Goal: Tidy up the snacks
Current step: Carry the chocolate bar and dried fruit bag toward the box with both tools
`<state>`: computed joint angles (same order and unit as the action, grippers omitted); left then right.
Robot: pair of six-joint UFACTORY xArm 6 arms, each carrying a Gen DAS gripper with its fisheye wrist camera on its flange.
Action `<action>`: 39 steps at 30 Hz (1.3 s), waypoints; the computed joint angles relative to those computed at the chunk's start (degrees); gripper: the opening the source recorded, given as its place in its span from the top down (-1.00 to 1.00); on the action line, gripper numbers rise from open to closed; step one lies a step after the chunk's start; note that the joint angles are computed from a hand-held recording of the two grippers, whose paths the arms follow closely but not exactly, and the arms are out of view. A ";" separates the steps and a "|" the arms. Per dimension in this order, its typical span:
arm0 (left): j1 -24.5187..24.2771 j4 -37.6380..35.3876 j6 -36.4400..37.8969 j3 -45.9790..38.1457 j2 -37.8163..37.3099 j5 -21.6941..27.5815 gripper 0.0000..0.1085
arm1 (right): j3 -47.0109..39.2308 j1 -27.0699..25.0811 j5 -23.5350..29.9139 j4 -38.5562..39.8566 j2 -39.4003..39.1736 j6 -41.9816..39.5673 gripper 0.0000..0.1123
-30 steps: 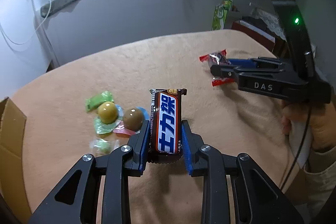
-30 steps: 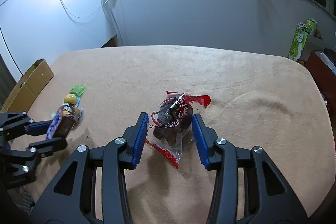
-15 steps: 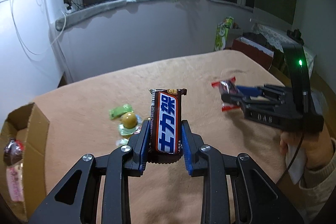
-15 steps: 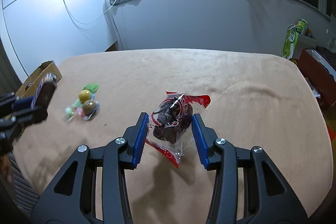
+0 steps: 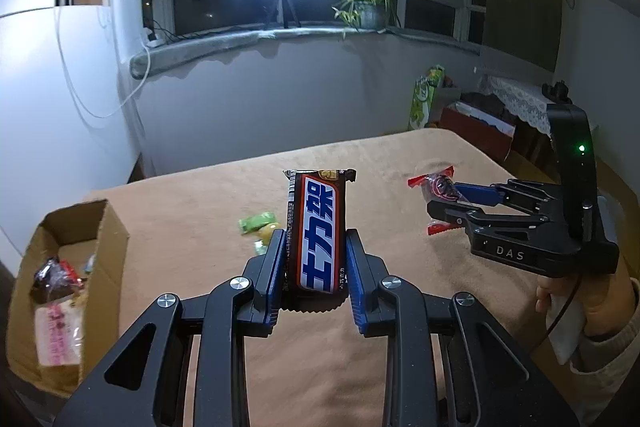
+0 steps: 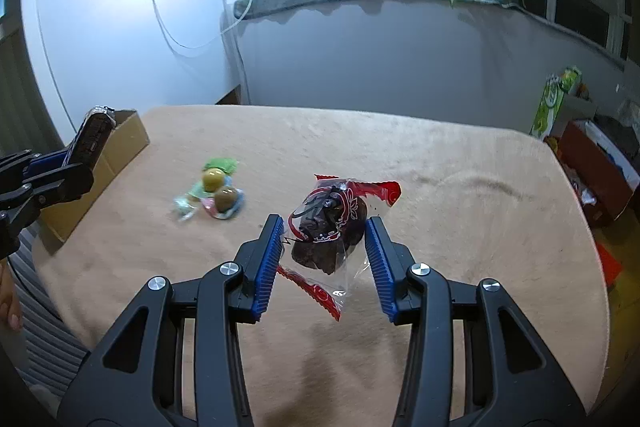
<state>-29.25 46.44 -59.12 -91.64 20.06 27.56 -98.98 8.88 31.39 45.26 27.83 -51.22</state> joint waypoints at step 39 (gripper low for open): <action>12.45 23.58 -31.07 42.10 -38.71 2.64 0.51 | 5.71 16.00 -13.09 -14.17 -10.31 7.69 0.21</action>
